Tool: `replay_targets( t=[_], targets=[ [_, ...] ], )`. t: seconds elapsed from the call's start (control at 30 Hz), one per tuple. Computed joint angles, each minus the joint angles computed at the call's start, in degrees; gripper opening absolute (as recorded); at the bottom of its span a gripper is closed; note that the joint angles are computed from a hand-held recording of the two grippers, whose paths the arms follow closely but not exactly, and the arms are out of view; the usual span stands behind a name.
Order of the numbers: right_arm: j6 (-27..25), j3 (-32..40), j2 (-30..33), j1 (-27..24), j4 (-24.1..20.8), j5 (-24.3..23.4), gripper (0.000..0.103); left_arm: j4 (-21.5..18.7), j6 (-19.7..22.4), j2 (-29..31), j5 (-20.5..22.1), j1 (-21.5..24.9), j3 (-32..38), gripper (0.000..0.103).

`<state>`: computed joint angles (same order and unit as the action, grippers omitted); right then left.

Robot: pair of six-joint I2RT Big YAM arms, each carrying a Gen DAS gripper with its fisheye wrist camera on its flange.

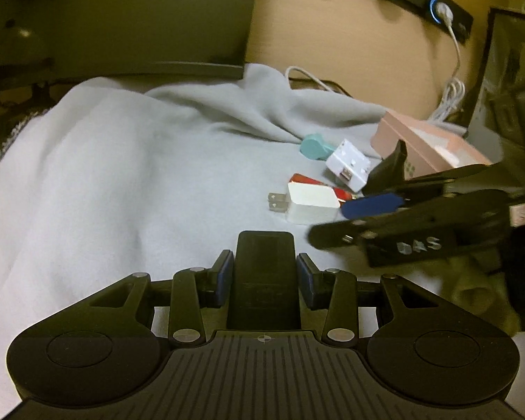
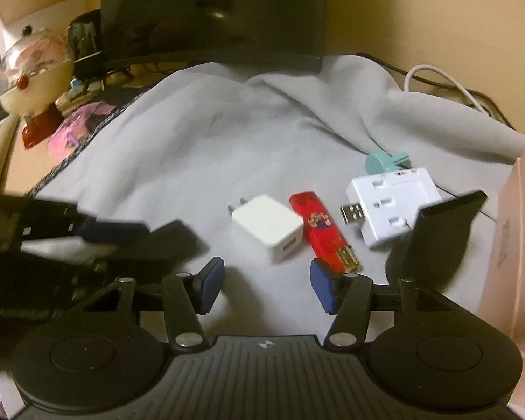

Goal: Organize rigid objects

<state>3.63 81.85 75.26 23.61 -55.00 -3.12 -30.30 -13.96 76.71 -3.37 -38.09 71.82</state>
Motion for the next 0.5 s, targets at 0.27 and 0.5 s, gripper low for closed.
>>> replay_targets(
  t=[0.27, 0.5],
  targets=[
    [-1.7, 2.7, 3.9, 1.8, 2.0, 3.7, 0.048, -1.2, 1.5, 0.3, -3.1, -1.3, 0.6, 0.044],
    [-4.1, -1.1, -3.6, -0.8, -2.6, 0.5, 0.048, -2.4, 3.5, 0.7, -5.9, -2.3, 1.3, 0.044]
  ],
)
